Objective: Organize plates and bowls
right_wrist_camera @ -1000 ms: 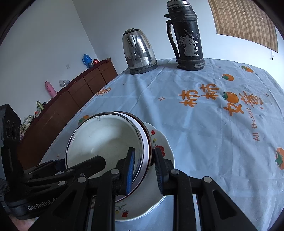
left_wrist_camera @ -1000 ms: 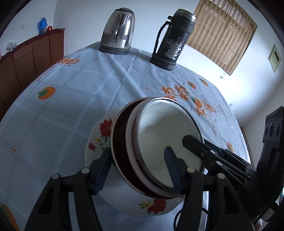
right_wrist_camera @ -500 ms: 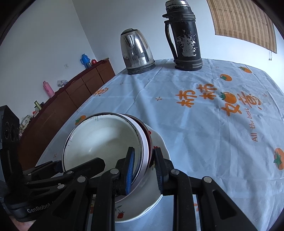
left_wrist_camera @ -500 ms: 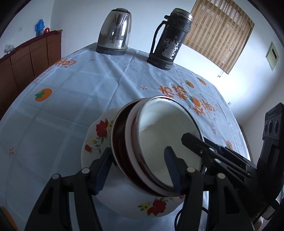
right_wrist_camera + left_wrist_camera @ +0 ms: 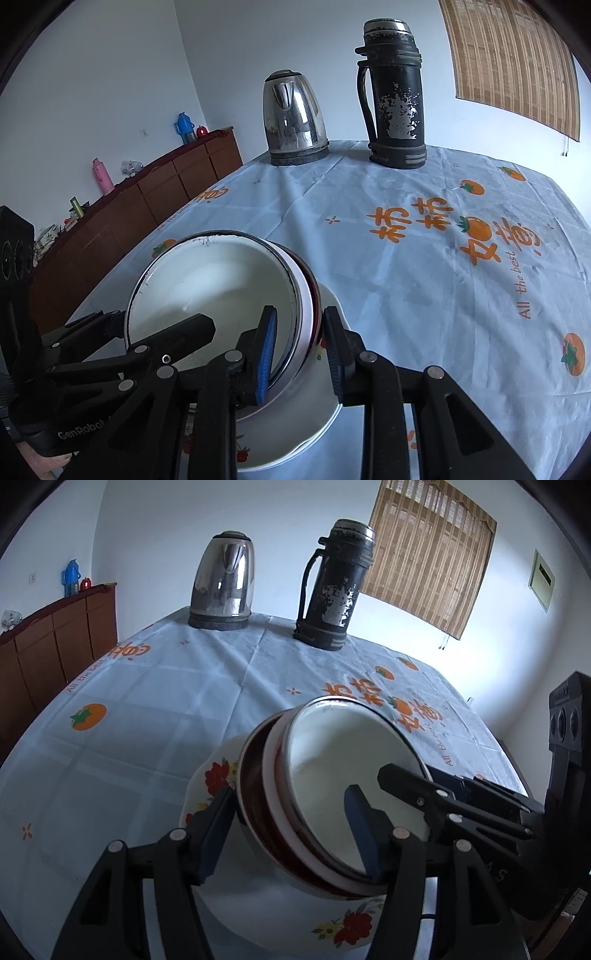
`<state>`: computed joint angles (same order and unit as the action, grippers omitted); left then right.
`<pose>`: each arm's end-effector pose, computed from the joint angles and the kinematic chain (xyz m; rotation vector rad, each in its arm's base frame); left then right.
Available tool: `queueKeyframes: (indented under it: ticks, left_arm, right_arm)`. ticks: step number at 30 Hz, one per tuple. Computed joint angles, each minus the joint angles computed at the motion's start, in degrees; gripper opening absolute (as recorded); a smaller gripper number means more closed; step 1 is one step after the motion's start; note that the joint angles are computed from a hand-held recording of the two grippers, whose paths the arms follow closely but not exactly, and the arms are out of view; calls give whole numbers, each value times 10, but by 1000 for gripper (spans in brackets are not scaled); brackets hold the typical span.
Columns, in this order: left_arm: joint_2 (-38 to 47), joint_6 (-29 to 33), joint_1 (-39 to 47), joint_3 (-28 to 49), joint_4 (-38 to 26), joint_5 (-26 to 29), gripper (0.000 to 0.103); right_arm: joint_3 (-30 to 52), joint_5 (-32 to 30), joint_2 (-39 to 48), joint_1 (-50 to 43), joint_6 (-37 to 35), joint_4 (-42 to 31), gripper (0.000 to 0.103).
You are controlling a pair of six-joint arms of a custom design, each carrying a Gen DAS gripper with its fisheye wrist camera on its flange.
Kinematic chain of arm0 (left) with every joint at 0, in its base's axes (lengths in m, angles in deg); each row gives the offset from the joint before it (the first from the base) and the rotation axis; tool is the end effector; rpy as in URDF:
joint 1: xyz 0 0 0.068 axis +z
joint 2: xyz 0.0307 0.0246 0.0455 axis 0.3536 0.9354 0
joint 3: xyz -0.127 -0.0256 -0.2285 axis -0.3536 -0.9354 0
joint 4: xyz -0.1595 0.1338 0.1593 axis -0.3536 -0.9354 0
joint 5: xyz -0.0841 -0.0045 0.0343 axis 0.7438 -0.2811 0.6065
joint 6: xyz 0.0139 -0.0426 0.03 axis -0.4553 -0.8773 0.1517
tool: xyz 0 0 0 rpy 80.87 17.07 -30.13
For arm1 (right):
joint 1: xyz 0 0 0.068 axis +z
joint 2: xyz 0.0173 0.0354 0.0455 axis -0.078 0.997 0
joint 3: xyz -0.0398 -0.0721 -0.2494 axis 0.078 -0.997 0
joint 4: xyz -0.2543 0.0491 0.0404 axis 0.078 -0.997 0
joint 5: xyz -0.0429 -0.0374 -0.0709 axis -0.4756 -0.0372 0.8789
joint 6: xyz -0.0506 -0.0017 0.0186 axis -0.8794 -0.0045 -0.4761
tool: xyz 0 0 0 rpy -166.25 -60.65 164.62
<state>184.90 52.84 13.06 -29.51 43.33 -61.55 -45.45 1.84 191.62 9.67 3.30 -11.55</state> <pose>0.2949 -0.0505 0.0146 0.2613 2.3172 -0.4418 0.2909 0.0745 0.0465 -0.0417 2.2864 0.2841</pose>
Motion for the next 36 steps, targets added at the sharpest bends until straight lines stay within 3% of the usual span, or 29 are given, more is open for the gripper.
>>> queueKeyframes:
  ticks: [7, 12, 16, 20, 29, 36]
  left_arm:
    - [-31, 28, 5, -32, 44, -28, 67]
    - [-57, 31, 7, -61, 117, -37, 73]
    - [-22, 27, -6, -78, 250, -69, 88]
    - [34, 21, 1, -88, 368, -69, 96]
    - [35, 11, 13, -81, 363, -43, 102]
    - [46, 15, 7, -83, 375, -55, 102]
  right_arm:
    - [-29, 9, -22, 11, -12, 41, 40]
    - [-85, 63, -48, 32, -26, 146, 54]
    - [-122, 129, -49, 52, -45, 243, 59]
    - [-143, 201, -39, 75, -71, 320, 66]
    - [-148, 231, -38, 76, -75, 355, 70]
    - [-148, 221, -31, 61, -61, 362, 70]
